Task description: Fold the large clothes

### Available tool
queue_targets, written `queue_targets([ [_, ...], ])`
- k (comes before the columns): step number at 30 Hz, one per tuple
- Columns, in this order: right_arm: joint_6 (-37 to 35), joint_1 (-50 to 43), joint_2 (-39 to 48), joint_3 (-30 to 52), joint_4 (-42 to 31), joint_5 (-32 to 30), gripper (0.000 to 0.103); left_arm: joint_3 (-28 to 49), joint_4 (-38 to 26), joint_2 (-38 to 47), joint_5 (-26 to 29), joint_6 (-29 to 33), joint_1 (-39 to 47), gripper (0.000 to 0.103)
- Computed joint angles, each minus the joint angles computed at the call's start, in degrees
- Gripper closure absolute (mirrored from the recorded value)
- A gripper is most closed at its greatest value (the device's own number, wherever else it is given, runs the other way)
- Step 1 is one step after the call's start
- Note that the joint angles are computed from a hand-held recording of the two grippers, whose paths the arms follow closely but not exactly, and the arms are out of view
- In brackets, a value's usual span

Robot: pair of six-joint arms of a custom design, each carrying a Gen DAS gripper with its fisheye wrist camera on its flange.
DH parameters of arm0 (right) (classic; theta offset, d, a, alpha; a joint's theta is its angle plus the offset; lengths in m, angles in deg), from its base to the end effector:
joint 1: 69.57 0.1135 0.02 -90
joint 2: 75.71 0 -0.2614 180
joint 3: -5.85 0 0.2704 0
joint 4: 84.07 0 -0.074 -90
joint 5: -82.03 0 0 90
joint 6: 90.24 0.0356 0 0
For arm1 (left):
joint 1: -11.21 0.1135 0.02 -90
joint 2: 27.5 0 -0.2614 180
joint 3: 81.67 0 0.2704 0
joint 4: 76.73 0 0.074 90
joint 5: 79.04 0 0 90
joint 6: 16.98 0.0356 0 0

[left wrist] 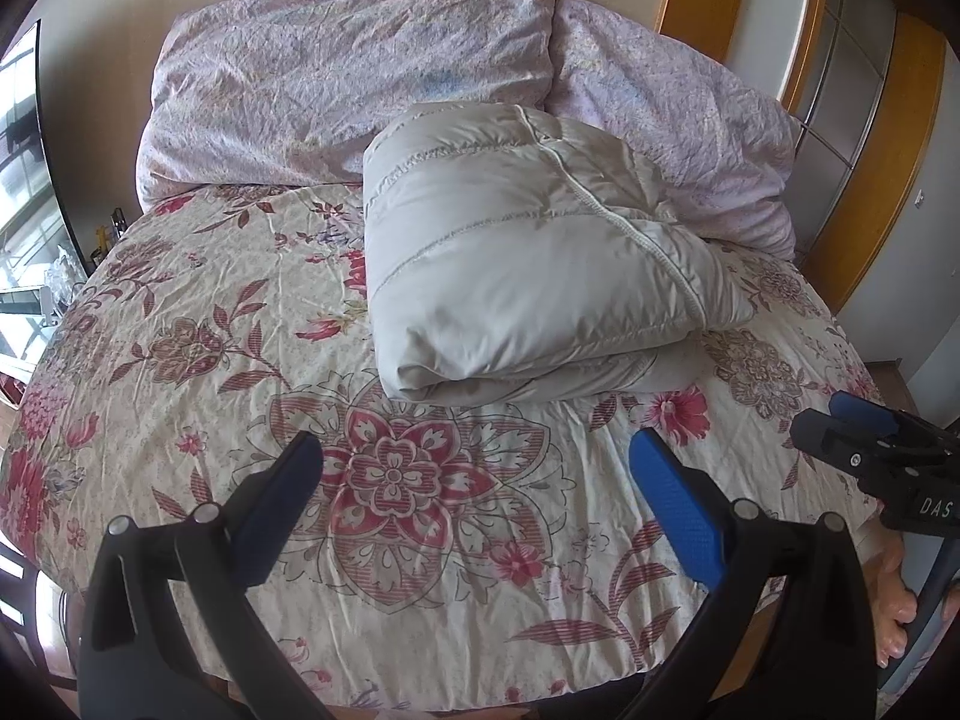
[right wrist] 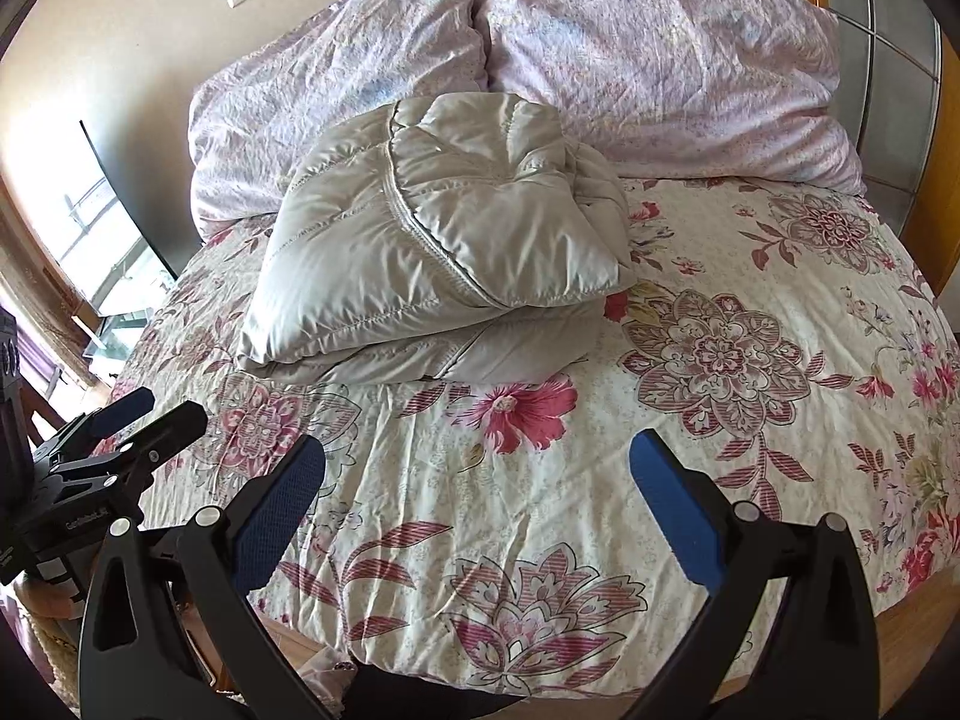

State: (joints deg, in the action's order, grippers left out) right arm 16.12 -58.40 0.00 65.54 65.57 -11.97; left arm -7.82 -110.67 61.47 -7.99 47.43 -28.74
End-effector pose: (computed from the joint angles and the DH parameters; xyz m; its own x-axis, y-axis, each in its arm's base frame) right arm 0.2849 0.0588 0.2129 -0.7492 0.1385 -0.6477 -0.0307 0.9696 0.2428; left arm 0.2734 -0.2139 0.2230 -0.7141 0.0653 -0.6969 0.1505 0.9867 -0.0618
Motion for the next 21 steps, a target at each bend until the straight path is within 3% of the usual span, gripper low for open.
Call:
queue_targets([
  [21, 0.38, -1.04, -1.13, 0.51, -1.35, -1.91, 0.001, 1.30, -0.80, -0.29, 1.44, -0.11, -0.86, 0.002],
])
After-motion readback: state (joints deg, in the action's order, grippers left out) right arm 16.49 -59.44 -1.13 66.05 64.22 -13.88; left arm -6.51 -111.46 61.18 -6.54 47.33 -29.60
